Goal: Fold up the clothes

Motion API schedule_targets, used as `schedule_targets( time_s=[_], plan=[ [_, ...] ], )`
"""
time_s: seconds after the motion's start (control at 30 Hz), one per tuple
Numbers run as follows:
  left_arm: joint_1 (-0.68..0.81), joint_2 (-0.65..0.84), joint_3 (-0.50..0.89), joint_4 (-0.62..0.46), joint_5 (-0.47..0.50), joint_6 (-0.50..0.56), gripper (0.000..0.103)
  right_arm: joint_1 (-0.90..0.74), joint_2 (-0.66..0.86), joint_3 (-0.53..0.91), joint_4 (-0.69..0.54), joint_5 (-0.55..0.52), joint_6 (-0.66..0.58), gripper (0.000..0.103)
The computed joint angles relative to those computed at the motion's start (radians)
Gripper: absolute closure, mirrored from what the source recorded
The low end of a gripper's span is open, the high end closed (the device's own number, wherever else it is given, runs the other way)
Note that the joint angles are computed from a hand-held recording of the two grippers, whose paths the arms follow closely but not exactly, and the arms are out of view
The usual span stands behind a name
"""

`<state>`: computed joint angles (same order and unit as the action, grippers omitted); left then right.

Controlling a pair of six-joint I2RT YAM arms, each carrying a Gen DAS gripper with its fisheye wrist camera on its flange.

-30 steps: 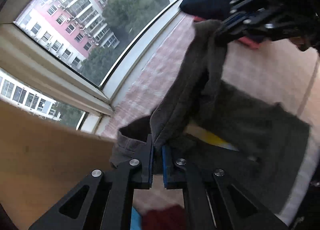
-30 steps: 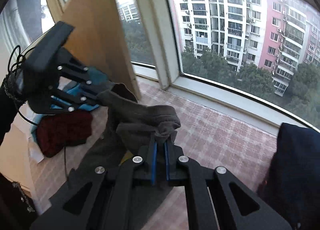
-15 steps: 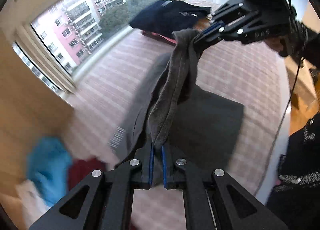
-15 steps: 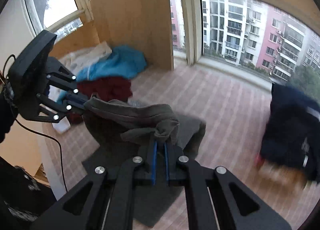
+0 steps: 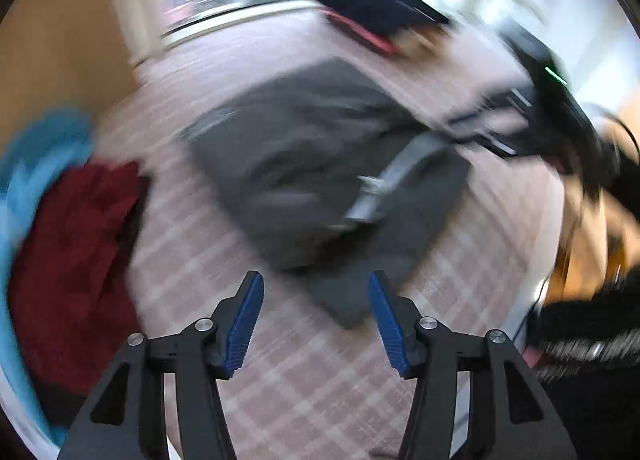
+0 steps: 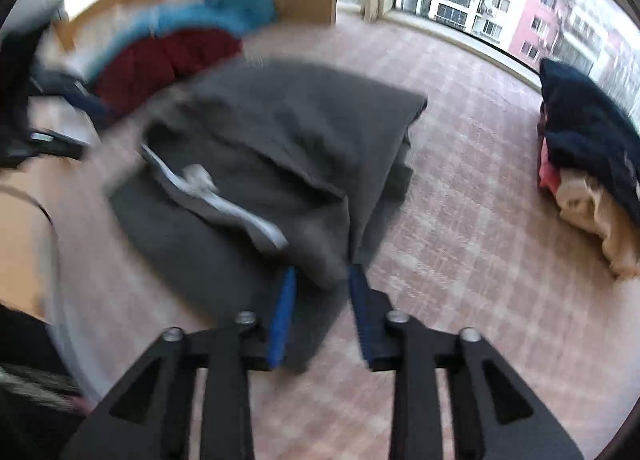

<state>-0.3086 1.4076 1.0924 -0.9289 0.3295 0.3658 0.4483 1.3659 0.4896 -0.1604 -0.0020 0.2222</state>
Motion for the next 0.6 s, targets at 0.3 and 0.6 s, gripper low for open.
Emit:
schedule_targets(
  time_s=[0.3, 0.6],
  plan=[
    [-0.011, 0.233, -0.059, 0.275, 0.028, -0.133, 0.051, -0.221, 0.085, -0.019, 0.101, -0.215, 0.125, 0.053],
    [-0.08, 0.24, -0.074, 0.311, -0.07, -0.067, 0.08, -0.162, 0.16, 0.013, 0.099, -0.242, 0.139, 0.053]
  ],
)
